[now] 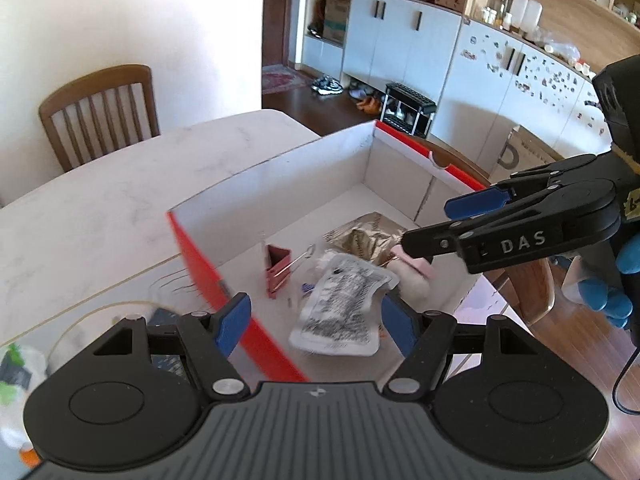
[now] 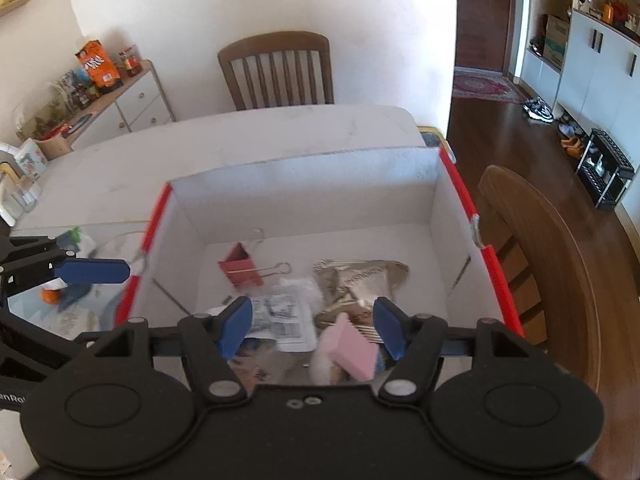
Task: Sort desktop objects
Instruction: 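Move the left tool to the orange while the right tool approaches the white plastic bag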
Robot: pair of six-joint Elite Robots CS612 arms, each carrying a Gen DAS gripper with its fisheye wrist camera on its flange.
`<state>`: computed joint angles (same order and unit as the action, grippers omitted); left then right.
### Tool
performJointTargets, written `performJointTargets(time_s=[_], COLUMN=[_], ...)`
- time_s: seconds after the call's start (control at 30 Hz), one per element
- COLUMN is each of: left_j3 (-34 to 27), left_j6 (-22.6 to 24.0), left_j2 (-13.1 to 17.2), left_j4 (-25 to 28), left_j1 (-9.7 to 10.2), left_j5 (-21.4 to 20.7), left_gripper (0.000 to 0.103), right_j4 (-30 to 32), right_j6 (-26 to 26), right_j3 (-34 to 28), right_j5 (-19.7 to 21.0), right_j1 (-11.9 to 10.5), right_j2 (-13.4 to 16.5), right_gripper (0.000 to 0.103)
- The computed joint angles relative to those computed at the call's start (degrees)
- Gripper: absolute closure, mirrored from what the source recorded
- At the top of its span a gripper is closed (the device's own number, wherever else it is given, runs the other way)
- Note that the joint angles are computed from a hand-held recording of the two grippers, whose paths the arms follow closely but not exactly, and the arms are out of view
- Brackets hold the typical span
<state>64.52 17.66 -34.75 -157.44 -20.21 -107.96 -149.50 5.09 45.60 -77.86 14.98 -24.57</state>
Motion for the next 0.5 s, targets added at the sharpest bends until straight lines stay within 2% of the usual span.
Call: performJointTargets(time_s=[0.23, 0.3, 0.33, 0.5], left_j3=[3.4, 4.3, 4.8, 6.3], left_j6=[0.1, 0.6, 0.8, 2.2], left_j2=[-1.9, -2.4, -2.6, -3.3], left_j4=[-3.5, -4.5, -4.9, -6.0], left_j1=[2.08, 2.84, 3.23, 5.32], left_j5=[-1.9, -2.4, -2.7, -2.7], left_gripper=[0.032, 0.029, 0.026, 0.025], right_j4=[-1.7, -2.4, -2.8, -3.2], right_j6=[0.9, 1.8, 2.2, 3.4], right_j3=[2.0, 2.7, 2.9, 2.7], right_j5=[-1.6, -1.9, -2.1, -2.7], right_j1=[1.4, 1.8, 2.0, 3.5], right_j2=[-1.7, -2.1, -2.4, -2.7], right_gripper=[0.031, 0.022, 0.022, 0.02])
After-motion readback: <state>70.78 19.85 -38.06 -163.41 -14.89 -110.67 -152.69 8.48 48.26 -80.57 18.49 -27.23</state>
